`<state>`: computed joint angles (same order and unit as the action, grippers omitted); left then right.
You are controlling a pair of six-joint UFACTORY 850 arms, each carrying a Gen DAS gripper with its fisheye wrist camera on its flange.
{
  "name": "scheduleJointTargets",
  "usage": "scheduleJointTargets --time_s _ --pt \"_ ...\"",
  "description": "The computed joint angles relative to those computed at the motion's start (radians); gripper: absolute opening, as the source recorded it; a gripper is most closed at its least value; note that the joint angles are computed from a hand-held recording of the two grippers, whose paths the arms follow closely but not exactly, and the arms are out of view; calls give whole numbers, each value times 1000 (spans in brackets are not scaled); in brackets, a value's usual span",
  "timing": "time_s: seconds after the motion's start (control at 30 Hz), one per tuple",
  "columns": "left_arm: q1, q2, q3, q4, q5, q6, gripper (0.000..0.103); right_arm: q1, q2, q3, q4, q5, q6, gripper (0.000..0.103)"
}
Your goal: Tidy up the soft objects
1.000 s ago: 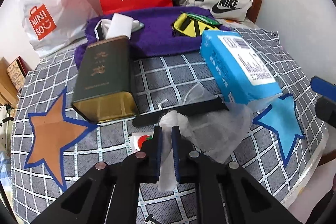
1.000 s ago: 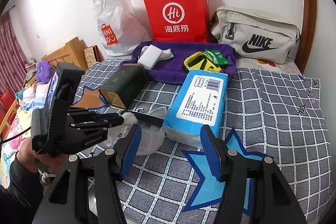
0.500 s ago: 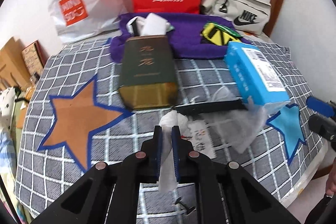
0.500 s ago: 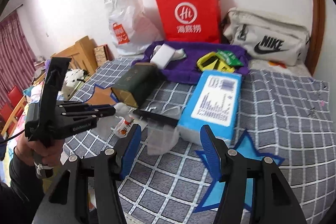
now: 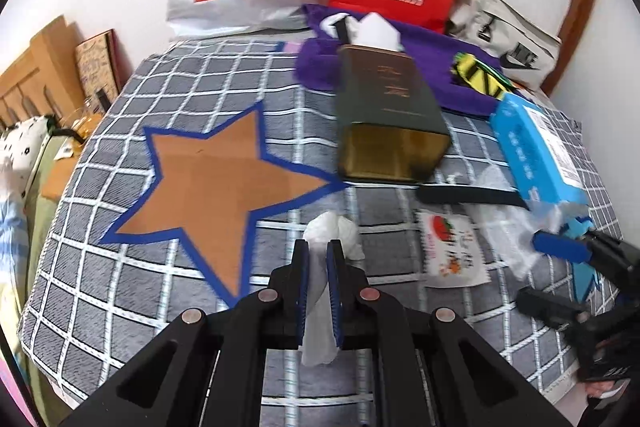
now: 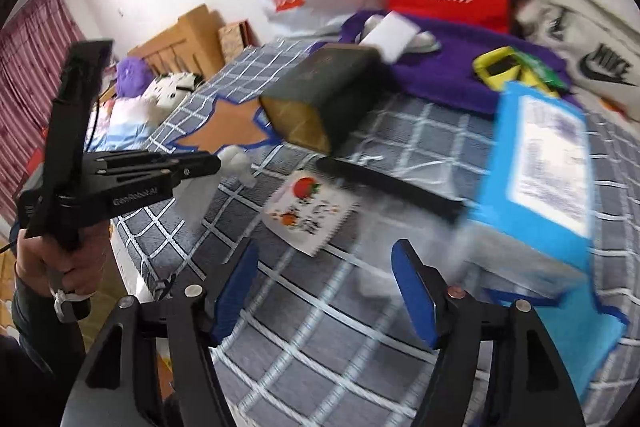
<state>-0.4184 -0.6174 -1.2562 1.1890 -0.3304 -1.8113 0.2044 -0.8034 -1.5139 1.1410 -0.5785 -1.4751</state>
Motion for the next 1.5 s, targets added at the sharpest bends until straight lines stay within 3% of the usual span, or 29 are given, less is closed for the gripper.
scheduleJointTargets --time_s 0.27,0.37,0.63,0.67,0.73,0.93,1.2,1.5 --pt "45 16 44 98 31 -109 10 68 -97 -115 -150 68 270 74" --pt "55 17 49 140 48 -148 10 85 -103 -120 -126 105 275 81" --pt "72 20 64 275 87 -280 10 144 -70 -38 -28 317 82 78" --pt "72 21 65 288 89 -292 10 142 -66 -32 5 309 41 76" --pt "71 21 66 295 90 -298 10 139 -57 -22 33 297 3 60" --pt "62 31 77 295 85 -305 10 110 -55 -26 44 205 -20 49" --pt "35 34 68 293 92 -311 10 59 -19 14 24 80 8 48" --pt "-10 36 38 238 77 -255 10 -9 69 126 136 72 -115 48"
